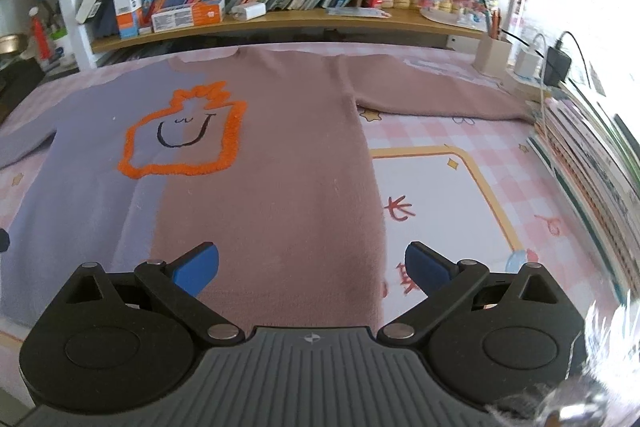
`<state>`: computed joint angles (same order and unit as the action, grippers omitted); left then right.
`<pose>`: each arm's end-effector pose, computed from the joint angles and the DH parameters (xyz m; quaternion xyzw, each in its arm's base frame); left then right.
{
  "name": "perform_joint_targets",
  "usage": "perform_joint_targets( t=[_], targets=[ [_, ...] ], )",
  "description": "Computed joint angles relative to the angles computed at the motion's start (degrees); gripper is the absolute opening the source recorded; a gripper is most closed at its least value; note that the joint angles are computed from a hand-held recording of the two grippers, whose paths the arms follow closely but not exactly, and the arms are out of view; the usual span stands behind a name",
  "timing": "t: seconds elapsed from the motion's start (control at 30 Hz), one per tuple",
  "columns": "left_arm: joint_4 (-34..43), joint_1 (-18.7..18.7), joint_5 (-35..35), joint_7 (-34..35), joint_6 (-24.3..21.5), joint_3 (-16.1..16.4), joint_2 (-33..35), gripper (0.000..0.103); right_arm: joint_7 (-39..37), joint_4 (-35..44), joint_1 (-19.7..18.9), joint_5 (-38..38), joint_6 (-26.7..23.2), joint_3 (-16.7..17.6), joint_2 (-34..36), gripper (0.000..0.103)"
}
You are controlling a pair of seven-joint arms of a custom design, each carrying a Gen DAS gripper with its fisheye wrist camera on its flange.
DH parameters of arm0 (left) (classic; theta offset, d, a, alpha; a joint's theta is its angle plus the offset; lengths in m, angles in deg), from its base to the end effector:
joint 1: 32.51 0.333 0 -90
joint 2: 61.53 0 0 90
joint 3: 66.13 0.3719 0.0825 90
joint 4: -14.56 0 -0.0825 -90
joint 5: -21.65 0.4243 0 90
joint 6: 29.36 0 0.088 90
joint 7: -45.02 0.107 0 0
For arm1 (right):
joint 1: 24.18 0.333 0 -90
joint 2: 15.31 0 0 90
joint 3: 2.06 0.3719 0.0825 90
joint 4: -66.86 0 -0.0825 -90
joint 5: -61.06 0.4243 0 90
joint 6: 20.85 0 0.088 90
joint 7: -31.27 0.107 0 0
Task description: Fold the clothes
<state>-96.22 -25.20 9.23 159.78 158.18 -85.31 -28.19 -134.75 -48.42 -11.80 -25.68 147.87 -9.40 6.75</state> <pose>0.7192 -0.0963 0.2996 -0.5529 0.7390 -0.3108 0.2272 0.6406 0.1267 0.3020 -0.5638 0.7352 -0.2932 0.2361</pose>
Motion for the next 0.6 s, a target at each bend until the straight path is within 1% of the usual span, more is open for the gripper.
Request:
perform_joint_targets(
  t=[0.13, 0.23, 0.37, 0.47, 0.6],
  targets=[
    [2.0, 8.0, 2.6, 3.1, -0.9, -7.1, 2.3, 0.093, 0.0, -0.3, 2.3, 2.9, -4.2, 1.0, -0.7, 0.100],
    [4.0, 12.6, 3.6, 6.1, -3.0, -11.2, 4.3, 0.093, 0.1, -0.3, 4.2, 4.7, -7.6, 1.7, -1.0, 0.101],
    [6.4, 18.3, 3.1, 11.8, -5.6, -16.5, 7.0, 0.093, 1.4, 0.3, 6.6, 7.3, -13.0, 2.6, -1.0, 0.101],
    [8.3, 20.7, 1.5, 14.9, -7.1, -18.4, 8.6, 0.093, 1.6, 1.1, 8.2, 9.4, -16.2, 3.2, -0.6, 0.101],
    [11.0, 21.6, -1.8, 16.9, -9.1, -18.0, 10.1, 0.093, 0.4, 3.1, 10.3, 11.4, -19.5, 3.7, 0.6, 0.101]
  ],
)
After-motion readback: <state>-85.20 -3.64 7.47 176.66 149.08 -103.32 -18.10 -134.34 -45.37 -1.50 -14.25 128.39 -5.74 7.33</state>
